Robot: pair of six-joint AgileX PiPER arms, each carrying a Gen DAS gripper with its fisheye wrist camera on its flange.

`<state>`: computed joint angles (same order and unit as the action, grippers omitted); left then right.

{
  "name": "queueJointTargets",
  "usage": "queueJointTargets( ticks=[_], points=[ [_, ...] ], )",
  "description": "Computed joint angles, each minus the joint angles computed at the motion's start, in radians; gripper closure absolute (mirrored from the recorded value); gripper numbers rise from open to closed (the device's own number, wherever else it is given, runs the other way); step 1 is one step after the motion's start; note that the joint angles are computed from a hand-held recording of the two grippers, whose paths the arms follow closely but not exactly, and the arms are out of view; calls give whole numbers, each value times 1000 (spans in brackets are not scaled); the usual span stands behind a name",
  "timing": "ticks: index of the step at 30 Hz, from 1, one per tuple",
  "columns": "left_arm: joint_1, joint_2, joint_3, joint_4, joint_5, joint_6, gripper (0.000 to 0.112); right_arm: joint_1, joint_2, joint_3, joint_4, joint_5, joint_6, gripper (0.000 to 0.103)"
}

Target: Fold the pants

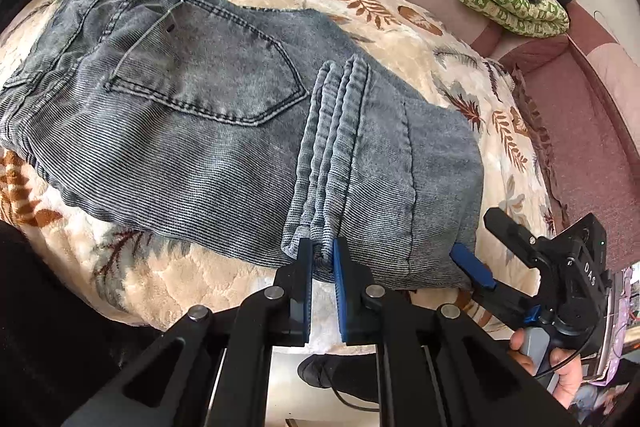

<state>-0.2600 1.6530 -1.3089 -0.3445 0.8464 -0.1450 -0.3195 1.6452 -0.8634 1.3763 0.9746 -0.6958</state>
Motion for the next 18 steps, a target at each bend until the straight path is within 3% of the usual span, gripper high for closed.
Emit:
queueJointTargets(
  ticks=[6,12,13,18],
  points=[
    [-55,-62,-62,-50,-76,98,101,-22,16,-14,-13,50,15,31],
    [-66,177,-141,-39,26,56,102,-52,47,-14,2,98,2,31],
    [-59,161,-111,-50,-16,90,105,-59,51,-29,-20,110,38,31],
    [-57,171,-133,-46,11,115,105,-77,39,-192,-86,159,117,31]
  ],
)
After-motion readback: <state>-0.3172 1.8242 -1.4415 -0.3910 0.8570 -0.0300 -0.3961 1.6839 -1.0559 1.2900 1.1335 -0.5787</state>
